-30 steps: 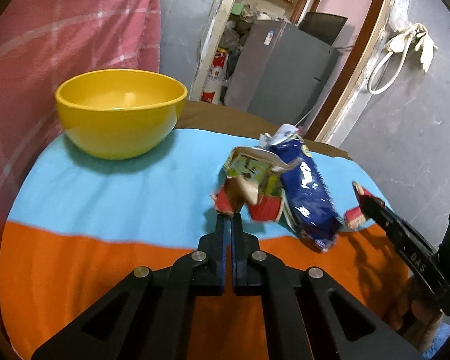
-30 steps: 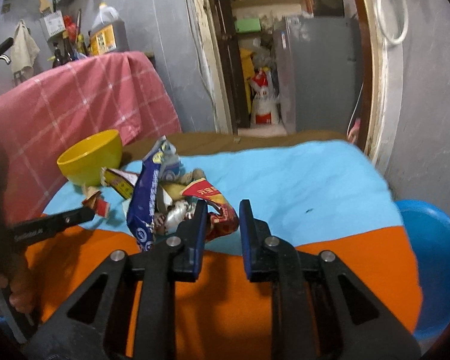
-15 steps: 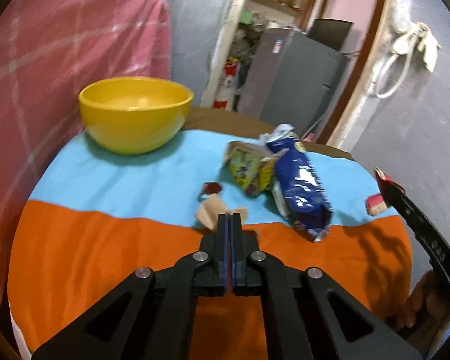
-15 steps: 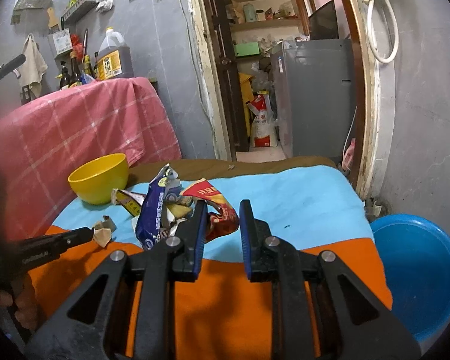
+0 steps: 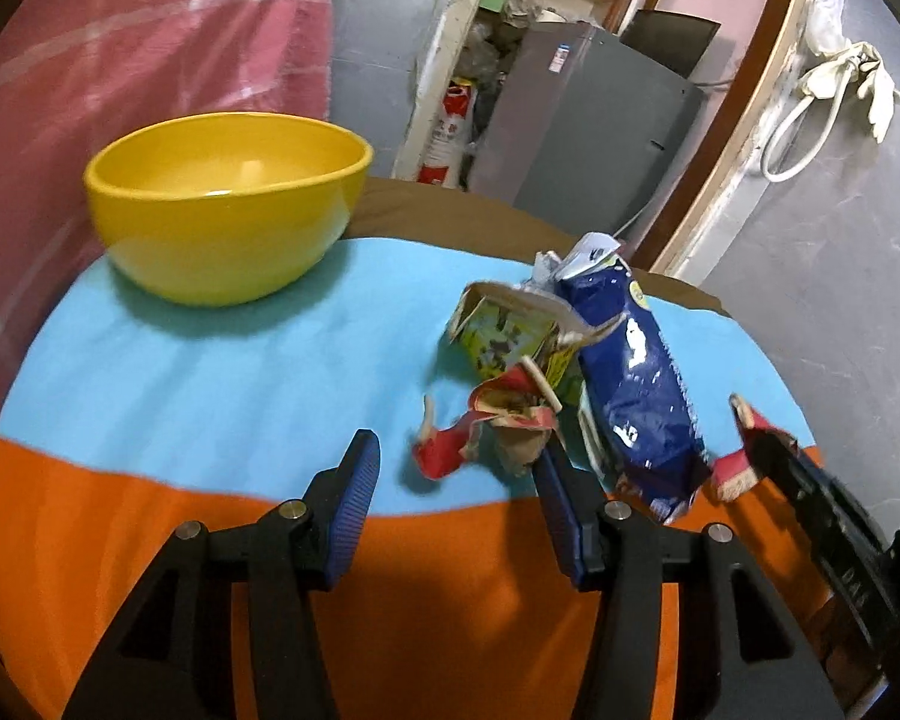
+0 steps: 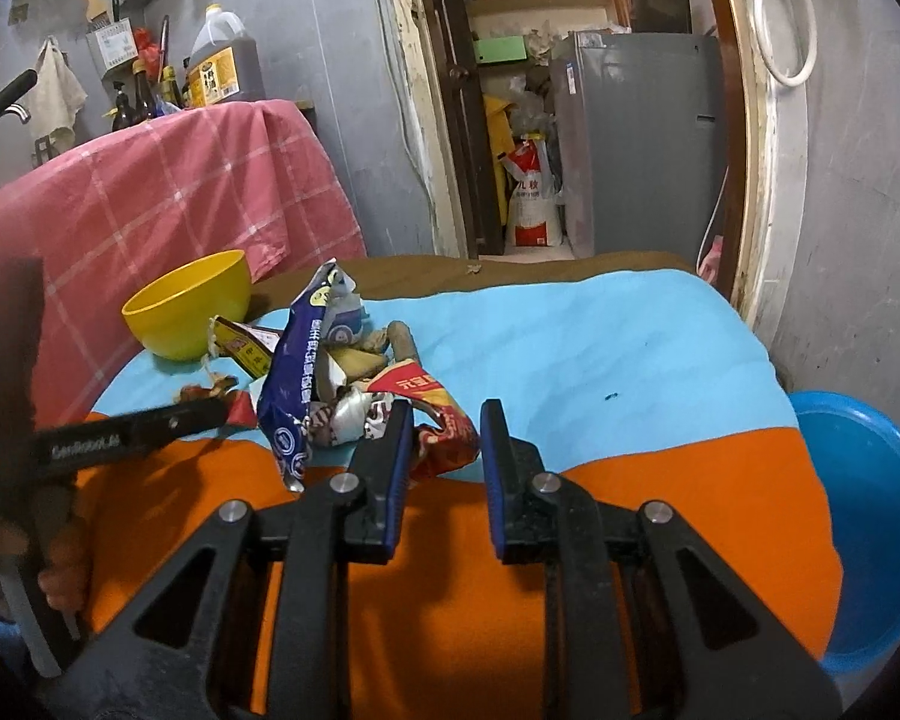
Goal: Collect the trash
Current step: 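Lift both held wrappers and carry them over the blue bucket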
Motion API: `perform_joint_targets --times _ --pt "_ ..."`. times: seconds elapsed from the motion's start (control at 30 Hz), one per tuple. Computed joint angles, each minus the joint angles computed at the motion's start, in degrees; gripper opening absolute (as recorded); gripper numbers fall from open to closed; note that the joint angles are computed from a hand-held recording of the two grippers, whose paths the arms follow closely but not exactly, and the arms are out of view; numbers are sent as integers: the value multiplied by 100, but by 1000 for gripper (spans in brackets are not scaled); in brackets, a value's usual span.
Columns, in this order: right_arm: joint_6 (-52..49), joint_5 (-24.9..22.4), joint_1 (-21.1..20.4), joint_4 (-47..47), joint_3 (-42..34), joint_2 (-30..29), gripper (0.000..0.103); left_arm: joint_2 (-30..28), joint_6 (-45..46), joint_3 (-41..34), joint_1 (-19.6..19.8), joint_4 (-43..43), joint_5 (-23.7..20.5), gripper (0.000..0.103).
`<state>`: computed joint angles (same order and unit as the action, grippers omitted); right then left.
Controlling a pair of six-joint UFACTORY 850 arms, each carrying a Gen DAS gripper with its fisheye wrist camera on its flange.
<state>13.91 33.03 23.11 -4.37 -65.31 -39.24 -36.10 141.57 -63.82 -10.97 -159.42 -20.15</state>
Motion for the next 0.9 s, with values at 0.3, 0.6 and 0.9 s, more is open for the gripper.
perform_joint_targets --times 0.3,0.6,0.9 --pt "107 -90 -11 -135 -54 -33 31 -170 -884 -282 100 835 -14 45" --pt "57 35 -3 -100 -5 -6 31 83 183 87 -41 57 -385 18" --pt "-584 1305 11 663 703 449 31 726 1960 906 -561 -1290 -1899 18"
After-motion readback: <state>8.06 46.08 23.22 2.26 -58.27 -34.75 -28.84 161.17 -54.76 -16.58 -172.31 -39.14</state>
